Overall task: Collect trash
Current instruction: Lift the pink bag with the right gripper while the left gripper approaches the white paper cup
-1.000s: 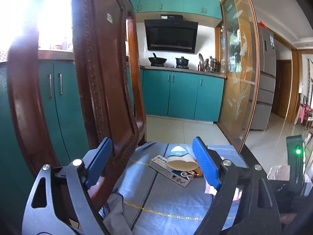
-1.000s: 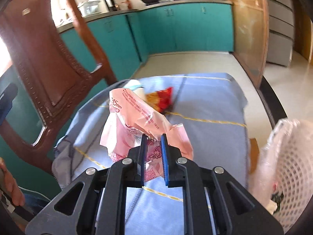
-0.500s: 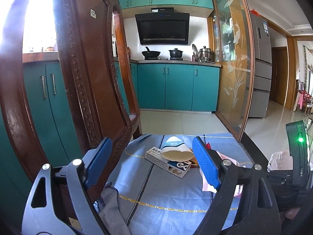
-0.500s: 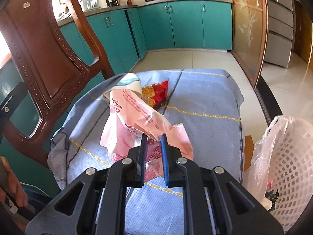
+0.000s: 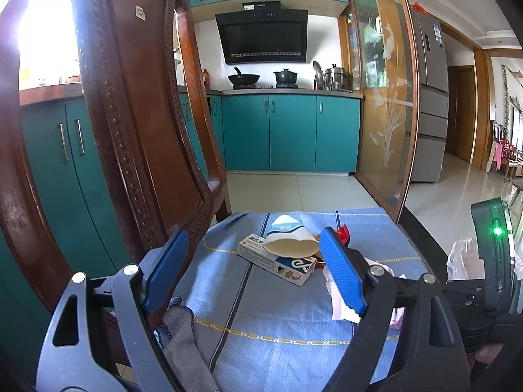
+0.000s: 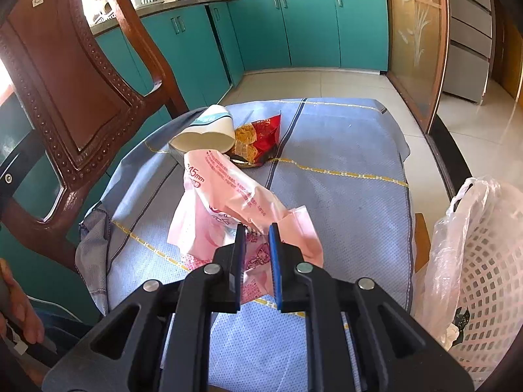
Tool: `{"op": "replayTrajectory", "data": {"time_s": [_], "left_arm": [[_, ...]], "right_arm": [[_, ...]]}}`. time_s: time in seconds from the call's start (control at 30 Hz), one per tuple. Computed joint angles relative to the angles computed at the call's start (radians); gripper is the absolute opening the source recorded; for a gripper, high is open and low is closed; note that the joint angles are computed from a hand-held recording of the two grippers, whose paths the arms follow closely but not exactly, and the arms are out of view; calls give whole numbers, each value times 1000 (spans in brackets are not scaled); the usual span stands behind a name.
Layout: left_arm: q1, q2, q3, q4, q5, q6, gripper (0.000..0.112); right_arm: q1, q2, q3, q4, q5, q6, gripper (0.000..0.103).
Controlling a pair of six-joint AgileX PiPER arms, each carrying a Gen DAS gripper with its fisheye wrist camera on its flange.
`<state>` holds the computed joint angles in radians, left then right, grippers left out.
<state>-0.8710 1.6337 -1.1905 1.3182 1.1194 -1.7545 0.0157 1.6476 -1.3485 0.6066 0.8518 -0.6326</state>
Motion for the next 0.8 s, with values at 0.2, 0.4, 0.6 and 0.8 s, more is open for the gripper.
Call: {"op": "replayTrajectory", "data": {"time_s": [0.2, 0.4, 0.6, 0.8], "left_arm": [[7, 6, -3, -16, -12, 19, 83], [19, 13, -10, -39, -33, 45, 83], [89, 8, -37, -78, -178, 163, 83], [274, 76, -172, -217, -437, 514, 83]], "right_arm": [[3, 2, 0, -6, -4, 1, 15], [9, 1, 6, -14, -10, 0, 15], [6, 7, 9, -24, -20, 13, 15], [-16, 10, 5, -12, -5, 8, 15]]}}
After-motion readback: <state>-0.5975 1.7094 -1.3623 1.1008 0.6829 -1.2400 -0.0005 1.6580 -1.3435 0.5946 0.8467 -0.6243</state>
